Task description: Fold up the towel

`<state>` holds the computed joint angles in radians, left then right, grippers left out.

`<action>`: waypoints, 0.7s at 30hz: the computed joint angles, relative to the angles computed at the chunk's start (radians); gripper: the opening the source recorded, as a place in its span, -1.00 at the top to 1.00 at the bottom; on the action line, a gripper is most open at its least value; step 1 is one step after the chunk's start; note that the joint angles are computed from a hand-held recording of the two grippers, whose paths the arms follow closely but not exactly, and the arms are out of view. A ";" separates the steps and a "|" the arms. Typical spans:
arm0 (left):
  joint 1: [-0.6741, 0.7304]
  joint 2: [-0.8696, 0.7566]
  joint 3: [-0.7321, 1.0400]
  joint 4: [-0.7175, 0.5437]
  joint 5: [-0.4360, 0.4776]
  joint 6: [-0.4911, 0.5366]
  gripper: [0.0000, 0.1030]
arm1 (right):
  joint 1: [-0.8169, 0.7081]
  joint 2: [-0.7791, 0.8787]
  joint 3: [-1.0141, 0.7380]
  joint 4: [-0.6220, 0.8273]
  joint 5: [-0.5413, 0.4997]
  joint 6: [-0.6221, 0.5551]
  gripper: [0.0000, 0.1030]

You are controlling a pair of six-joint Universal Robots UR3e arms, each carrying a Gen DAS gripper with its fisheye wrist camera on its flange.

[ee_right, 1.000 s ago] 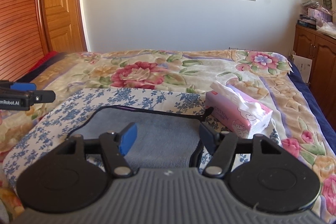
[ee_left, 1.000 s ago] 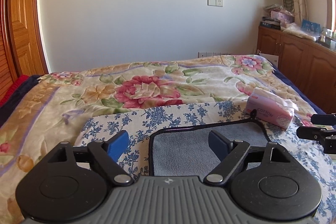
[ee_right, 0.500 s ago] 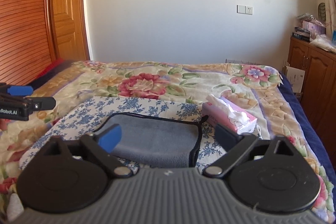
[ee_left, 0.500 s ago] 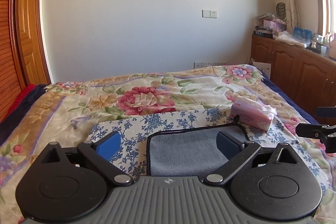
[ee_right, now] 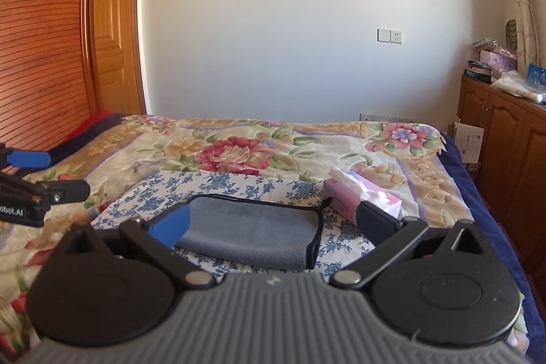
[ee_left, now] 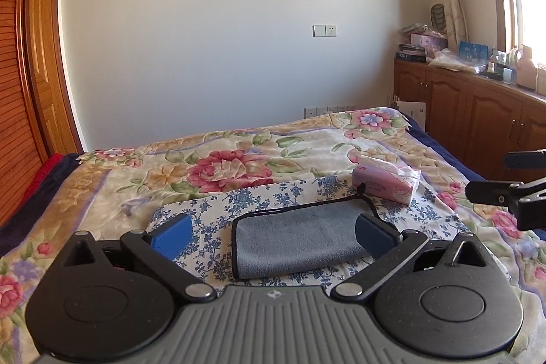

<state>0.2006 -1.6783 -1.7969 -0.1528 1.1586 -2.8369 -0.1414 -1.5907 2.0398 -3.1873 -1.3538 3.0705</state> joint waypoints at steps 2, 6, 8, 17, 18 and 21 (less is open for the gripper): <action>0.010 0.030 -0.025 -0.010 -0.012 0.006 -1.00 | 0.002 -0.024 0.015 0.006 -0.005 -0.002 -1.00; 0.026 0.091 -0.076 -0.018 -0.021 0.001 -1.00 | 0.016 -0.070 0.043 0.020 -0.022 -0.012 -1.00; 0.031 0.120 -0.097 -0.018 -0.016 -0.002 -1.00 | 0.024 -0.097 0.062 0.018 -0.029 -0.012 -1.00; 0.083 0.260 -0.229 -0.034 -0.068 0.006 -1.00 | 0.065 -0.161 0.148 -0.034 -0.071 0.017 -1.00; 0.091 0.276 -0.248 -0.035 -0.076 0.011 -1.00 | 0.071 -0.165 0.158 -0.039 -0.078 0.019 -1.00; 0.118 0.328 -0.310 -0.032 -0.097 0.021 -1.00 | 0.092 -0.174 0.187 -0.061 -0.104 0.025 -1.00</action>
<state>0.3182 -1.3503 -2.1065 -0.1845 1.0612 -2.8160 -0.0497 -1.7645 2.2273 -3.2479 -1.4576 3.0954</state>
